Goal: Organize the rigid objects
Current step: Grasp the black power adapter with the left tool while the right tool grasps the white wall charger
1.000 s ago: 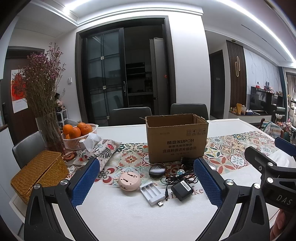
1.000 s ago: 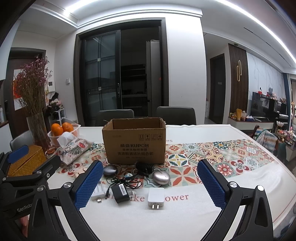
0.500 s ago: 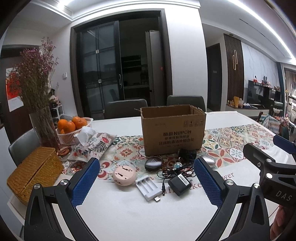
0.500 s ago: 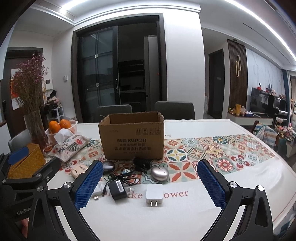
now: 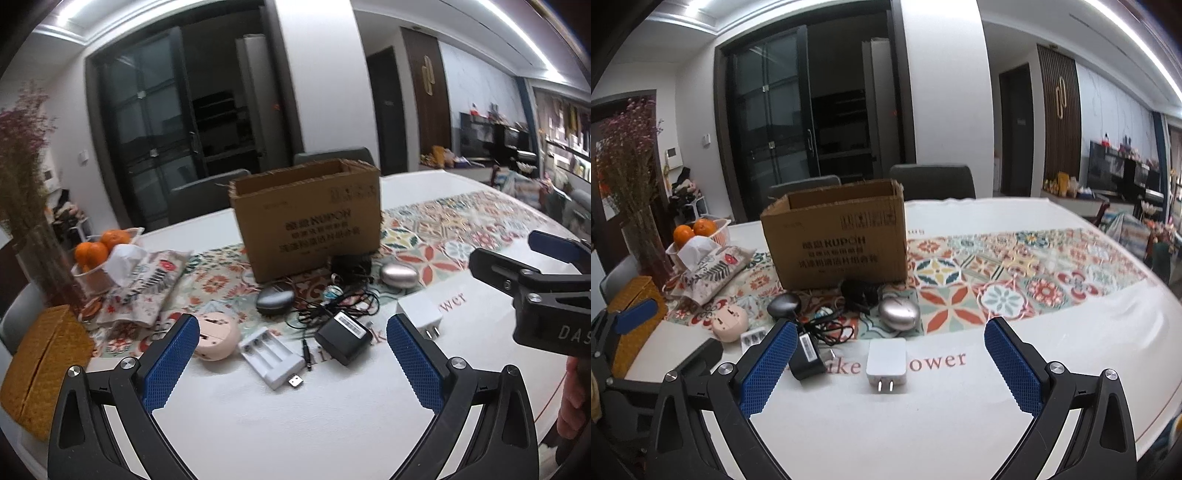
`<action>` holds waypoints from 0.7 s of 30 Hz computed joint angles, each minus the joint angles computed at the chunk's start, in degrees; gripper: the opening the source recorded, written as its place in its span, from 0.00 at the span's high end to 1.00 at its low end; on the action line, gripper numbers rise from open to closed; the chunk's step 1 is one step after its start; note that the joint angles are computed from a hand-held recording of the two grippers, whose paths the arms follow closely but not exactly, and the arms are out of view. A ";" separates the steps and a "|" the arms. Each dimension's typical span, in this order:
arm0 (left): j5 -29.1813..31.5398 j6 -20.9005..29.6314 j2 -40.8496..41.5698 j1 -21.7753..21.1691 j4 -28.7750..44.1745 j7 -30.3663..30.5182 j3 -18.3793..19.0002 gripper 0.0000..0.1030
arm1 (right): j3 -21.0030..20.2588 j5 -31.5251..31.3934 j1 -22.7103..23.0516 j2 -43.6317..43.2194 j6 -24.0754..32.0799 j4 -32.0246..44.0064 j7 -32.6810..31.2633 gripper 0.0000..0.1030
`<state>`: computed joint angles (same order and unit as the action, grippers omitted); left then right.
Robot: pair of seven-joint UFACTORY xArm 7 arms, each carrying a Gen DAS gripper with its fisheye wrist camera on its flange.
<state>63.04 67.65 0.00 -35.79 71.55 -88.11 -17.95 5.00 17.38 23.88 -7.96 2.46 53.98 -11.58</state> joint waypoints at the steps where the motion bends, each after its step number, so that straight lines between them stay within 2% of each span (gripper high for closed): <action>1: 0.02 -1.63 -0.10 0.32 -0.50 0.46 0.33 0.00 | 0.05 -0.17 -0.19 0.62 0.44 0.36 0.30 0.00; 4: -0.29 -6.76 0.07 1.57 -1.67 3.29 1.34 0.00 | 1.20 -2.17 -1.46 1.96 0.87 0.89 1.80 0.00; 10: -2.48 -13.89 1.40 3.65 -2.22 10.29 2.86 0.00 | 4.02 -12.50 -5.03 5.54 2.15 3.06 9.69 0.00; 16: -5.64 -21.64 3.18 5.55 -2.64 18.15 4.76 0.01 | 4.18 -15.37 -5.24 8.82 3.98 5.41 11.77 0.01; 21: -8.64 -25.74 4.85 6.45 -2.35 24.82 5.98 0.03 | 4.31 -15.71 -5.24 11.49 5.57 7.40 11.95 0.01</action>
<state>54.40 41.91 4.84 -29.33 69.20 -63.29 -11.98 9.31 1.67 18.64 3.52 8.03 61.38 0.37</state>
